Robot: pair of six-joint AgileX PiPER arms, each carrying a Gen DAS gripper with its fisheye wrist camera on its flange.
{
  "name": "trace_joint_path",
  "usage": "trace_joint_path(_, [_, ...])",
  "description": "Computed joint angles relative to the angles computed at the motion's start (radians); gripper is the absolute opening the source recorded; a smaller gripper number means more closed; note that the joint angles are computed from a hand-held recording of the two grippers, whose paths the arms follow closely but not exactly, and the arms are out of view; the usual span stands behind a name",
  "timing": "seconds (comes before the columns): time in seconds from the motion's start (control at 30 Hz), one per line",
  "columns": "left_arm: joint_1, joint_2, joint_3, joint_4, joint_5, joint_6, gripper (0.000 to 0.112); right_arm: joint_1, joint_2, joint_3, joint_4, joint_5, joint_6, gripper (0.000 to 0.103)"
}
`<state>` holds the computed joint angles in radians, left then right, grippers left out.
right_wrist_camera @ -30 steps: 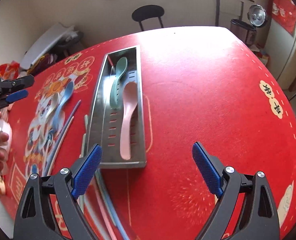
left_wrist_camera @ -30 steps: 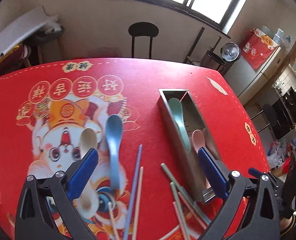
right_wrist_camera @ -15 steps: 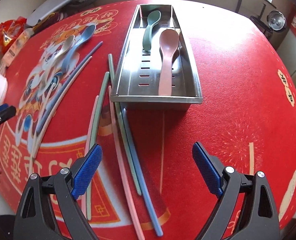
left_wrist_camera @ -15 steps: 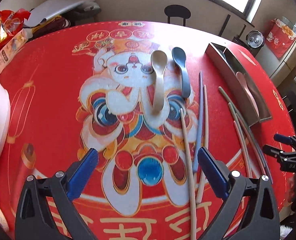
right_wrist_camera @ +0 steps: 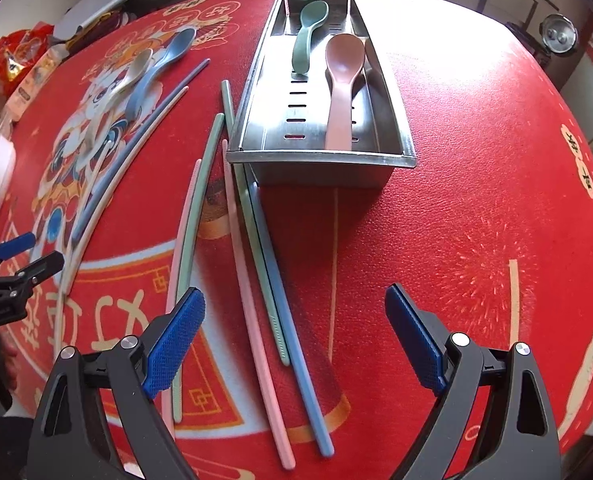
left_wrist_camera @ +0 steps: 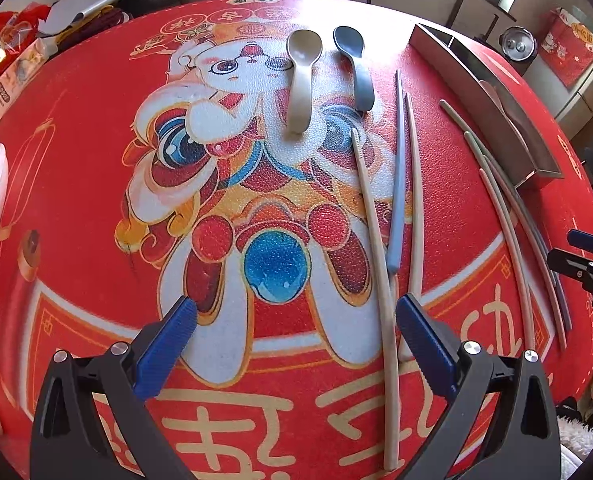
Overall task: Organize utensils
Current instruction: 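Move both tools back to the chopsticks lying beside the tray, then grasp a blue chopstick with the right tool while the left tool grasps a beige chopstick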
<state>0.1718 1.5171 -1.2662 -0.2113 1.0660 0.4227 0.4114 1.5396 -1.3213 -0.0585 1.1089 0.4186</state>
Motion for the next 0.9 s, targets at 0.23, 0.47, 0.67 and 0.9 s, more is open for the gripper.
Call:
trace_joint_path(0.23, [-0.071, -0.005, 0.017, 0.108, -0.038, -0.084, 0.098, -0.033, -0.023, 0.035, 0.045, -0.018, -0.054, 0.088])
trace_joint_path(0.47, [-0.068, -0.008, 0.023, 0.111, -0.041, -0.105, 0.098, -0.109, -0.034, 0.066, 0.128, -0.058, -0.12, 0.052])
trace_joint_path(0.67, [-0.077, 0.012, -0.007, 0.126, -0.009, -0.125, 0.098, -0.121, -0.014, 0.048, 0.127, -0.072, -0.173, 0.03])
trace_joint_path(0.9, [-0.074, 0.008, 0.001, 0.124, -0.016, -0.122, 0.098, -0.088, -0.005, 0.028, 0.126, -0.059, -0.218, 0.028])
